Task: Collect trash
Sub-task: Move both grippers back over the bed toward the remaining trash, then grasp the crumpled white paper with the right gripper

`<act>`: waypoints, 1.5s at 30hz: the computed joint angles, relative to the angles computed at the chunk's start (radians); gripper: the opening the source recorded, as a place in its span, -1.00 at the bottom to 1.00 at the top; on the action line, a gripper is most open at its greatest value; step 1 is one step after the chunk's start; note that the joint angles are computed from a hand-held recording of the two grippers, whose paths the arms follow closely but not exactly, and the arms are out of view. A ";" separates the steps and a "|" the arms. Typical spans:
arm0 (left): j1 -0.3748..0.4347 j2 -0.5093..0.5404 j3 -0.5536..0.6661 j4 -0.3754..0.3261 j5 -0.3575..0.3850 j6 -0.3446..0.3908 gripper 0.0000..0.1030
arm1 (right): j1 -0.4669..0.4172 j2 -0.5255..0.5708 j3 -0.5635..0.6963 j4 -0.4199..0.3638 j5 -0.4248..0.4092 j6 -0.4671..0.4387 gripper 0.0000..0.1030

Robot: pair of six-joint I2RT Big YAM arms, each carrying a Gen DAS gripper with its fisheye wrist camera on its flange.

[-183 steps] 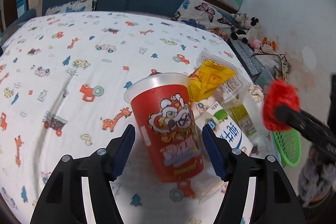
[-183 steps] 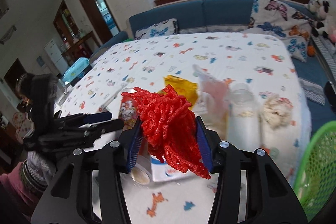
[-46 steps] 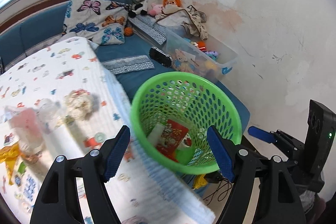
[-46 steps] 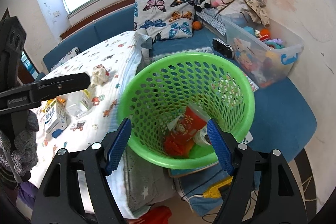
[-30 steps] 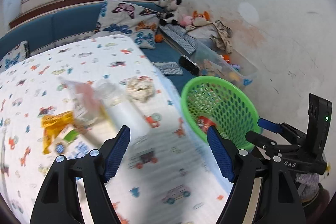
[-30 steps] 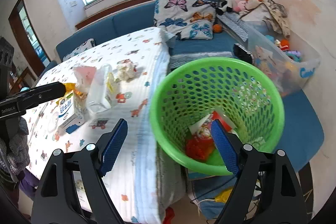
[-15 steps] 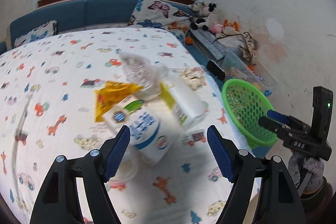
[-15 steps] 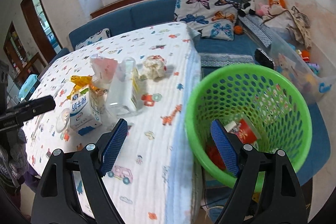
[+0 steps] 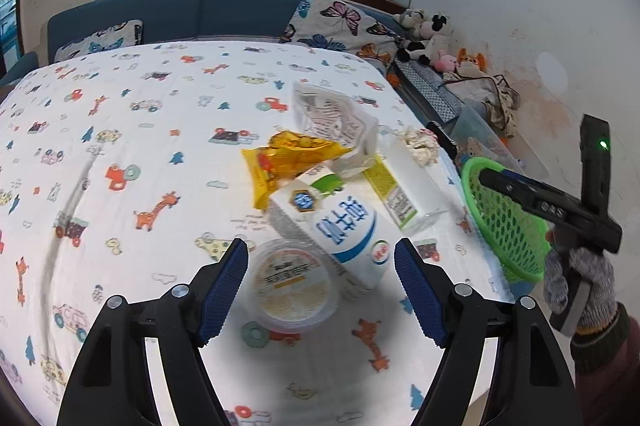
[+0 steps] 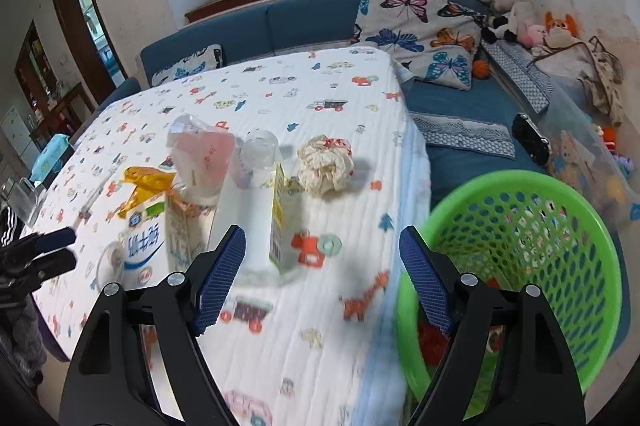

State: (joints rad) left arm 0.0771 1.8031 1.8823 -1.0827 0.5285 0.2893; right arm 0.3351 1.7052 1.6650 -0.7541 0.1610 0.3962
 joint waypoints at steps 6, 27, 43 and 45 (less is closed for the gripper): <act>0.016 0.019 0.018 -0.009 -0.004 -0.007 0.42 | -0.019 0.109 0.127 -0.045 -0.021 -0.024 0.39; 0.033 0.077 0.094 -0.039 0.005 -0.025 0.42 | -0.059 0.291 0.340 -0.137 -0.099 0.011 0.04; 0.002 0.110 0.150 -0.043 -0.017 -0.015 0.41 | -0.067 0.283 0.317 -0.125 -0.111 0.009 -0.23; -0.001 0.114 0.157 -0.046 -0.020 -0.012 0.41 | -0.068 0.282 0.317 -0.124 -0.110 0.008 -0.17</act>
